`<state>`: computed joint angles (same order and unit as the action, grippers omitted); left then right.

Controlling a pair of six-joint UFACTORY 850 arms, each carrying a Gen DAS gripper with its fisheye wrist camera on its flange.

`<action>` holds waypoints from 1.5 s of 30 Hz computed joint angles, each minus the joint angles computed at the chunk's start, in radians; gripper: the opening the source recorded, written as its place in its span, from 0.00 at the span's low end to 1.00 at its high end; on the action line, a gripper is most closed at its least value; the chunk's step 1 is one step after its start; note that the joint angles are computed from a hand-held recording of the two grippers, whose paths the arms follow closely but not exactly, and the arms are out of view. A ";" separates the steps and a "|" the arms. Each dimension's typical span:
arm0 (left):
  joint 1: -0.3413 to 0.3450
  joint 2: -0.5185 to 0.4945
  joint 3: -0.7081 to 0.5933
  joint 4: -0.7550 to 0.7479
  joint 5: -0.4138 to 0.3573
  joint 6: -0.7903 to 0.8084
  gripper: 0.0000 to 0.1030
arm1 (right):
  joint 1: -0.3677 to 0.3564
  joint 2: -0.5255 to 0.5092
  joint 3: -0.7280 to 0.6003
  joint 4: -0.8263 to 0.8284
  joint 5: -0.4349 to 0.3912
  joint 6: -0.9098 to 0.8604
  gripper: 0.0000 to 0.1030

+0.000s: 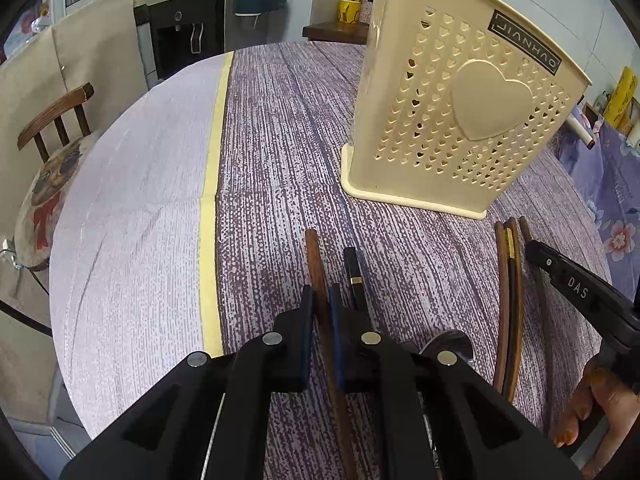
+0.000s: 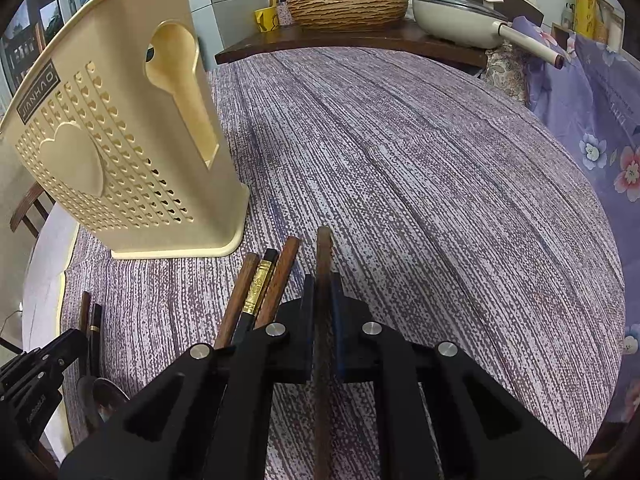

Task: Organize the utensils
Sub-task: 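Grasp a brown chopstick with the right tool while the left tool grasps another chopstick, then lift and carry both chopsticks over the cream holder with both tools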

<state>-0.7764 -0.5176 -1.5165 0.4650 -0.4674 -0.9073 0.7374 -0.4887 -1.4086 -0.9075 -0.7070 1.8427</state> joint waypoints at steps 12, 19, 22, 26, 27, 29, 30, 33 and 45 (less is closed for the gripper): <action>0.024 0.013 0.018 -0.055 0.045 0.038 0.08 | 0.012 0.020 0.033 -0.087 0.031 0.084 0.08; 0.030 0.048 0.045 -0.036 0.091 0.020 0.08 | 0.028 0.068 0.079 -0.200 0.046 0.181 0.08; 0.029 0.072 0.064 -0.011 0.119 -0.001 0.08 | 0.040 0.086 0.089 -0.247 0.035 0.207 0.08; 0.025 0.106 0.087 0.056 0.149 -0.053 0.08 | 0.063 0.118 0.109 -0.329 0.021 0.249 0.08; 0.024 0.116 0.093 0.074 0.156 -0.067 0.08 | 0.072 0.130 0.116 -0.357 0.015 0.265 0.08; 0.021 0.137 0.108 0.129 0.173 -0.115 0.08 | 0.084 0.153 0.130 -0.401 0.007 0.288 0.08; 0.021 0.148 0.115 0.158 0.180 -0.140 0.08 | 0.089 0.165 0.137 -0.427 0.005 0.301 0.08; 0.016 0.181 0.133 0.243 0.198 -0.219 0.08 | 0.106 0.196 0.153 -0.485 -0.006 0.318 0.08; 0.004 0.284 0.197 0.699 0.240 -0.635 0.07 | 0.153 0.294 0.205 -0.621 -0.048 0.383 0.08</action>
